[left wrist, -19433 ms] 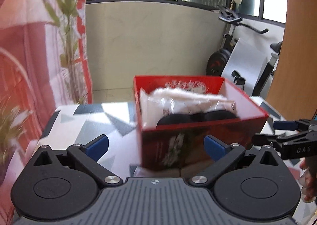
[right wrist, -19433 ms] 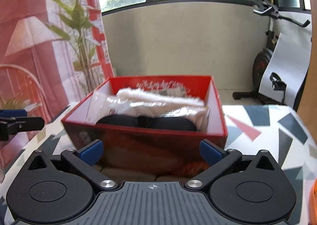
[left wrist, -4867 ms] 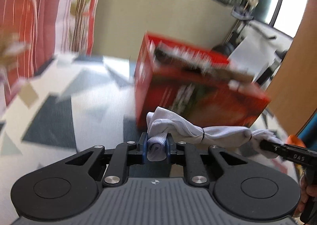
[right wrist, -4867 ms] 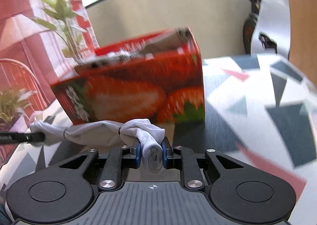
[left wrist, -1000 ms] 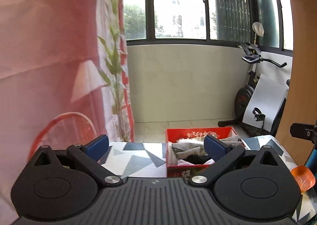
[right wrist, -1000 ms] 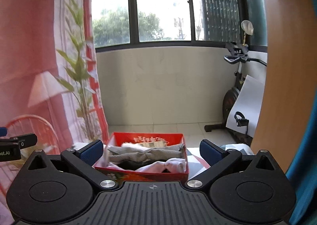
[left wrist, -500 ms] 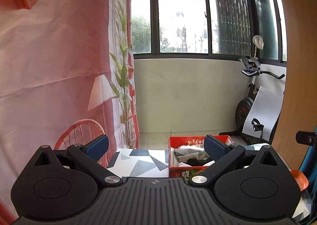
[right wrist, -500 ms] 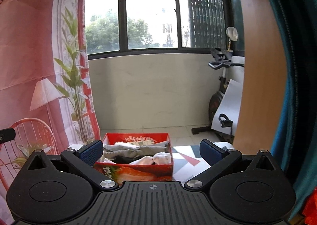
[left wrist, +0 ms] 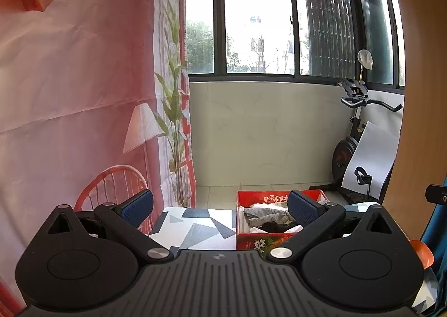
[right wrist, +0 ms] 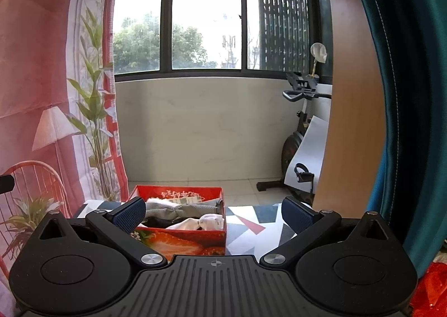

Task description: Organize soft objects

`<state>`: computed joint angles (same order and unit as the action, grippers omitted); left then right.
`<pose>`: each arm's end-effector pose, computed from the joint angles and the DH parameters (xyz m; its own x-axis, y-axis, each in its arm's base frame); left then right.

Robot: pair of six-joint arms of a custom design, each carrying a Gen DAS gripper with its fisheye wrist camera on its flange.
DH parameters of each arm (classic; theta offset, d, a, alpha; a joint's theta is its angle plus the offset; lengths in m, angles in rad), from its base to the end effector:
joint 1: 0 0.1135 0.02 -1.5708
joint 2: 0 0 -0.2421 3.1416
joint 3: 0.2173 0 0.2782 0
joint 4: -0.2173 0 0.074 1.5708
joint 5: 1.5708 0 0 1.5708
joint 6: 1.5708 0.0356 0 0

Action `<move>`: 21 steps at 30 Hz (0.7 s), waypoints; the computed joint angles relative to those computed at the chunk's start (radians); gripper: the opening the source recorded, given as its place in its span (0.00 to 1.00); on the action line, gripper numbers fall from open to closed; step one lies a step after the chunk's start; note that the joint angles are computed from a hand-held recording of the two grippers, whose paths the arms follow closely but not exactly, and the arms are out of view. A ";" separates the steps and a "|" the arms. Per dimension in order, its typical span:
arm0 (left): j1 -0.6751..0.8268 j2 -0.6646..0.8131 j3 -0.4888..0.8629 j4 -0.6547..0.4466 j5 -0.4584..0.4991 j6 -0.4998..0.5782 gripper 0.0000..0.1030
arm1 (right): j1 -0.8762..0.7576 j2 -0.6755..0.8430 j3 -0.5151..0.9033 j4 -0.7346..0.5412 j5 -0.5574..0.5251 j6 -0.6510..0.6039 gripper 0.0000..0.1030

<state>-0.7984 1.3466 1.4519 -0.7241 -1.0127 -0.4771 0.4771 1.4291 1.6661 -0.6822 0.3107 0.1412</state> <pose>0.2349 -0.1979 0.3839 -0.3123 -0.0279 -0.9496 -0.2773 0.9587 0.0630 0.3010 0.1433 0.4288 -0.4058 -0.0589 -0.9121 -0.1363 0.9907 -0.0033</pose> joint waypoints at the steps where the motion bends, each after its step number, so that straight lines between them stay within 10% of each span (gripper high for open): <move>1: 0.000 0.000 0.000 -0.002 0.000 -0.002 1.00 | 0.003 0.001 0.000 0.001 0.007 -0.004 1.00; 21: 0.002 0.013 0.021 -0.041 0.004 -0.041 1.00 | 0.009 0.010 0.000 0.000 0.031 -0.010 1.00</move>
<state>-0.7963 1.3600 1.4728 -0.7653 -1.0087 -0.5184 0.4865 1.4388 1.6658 -0.6827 0.3420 0.1317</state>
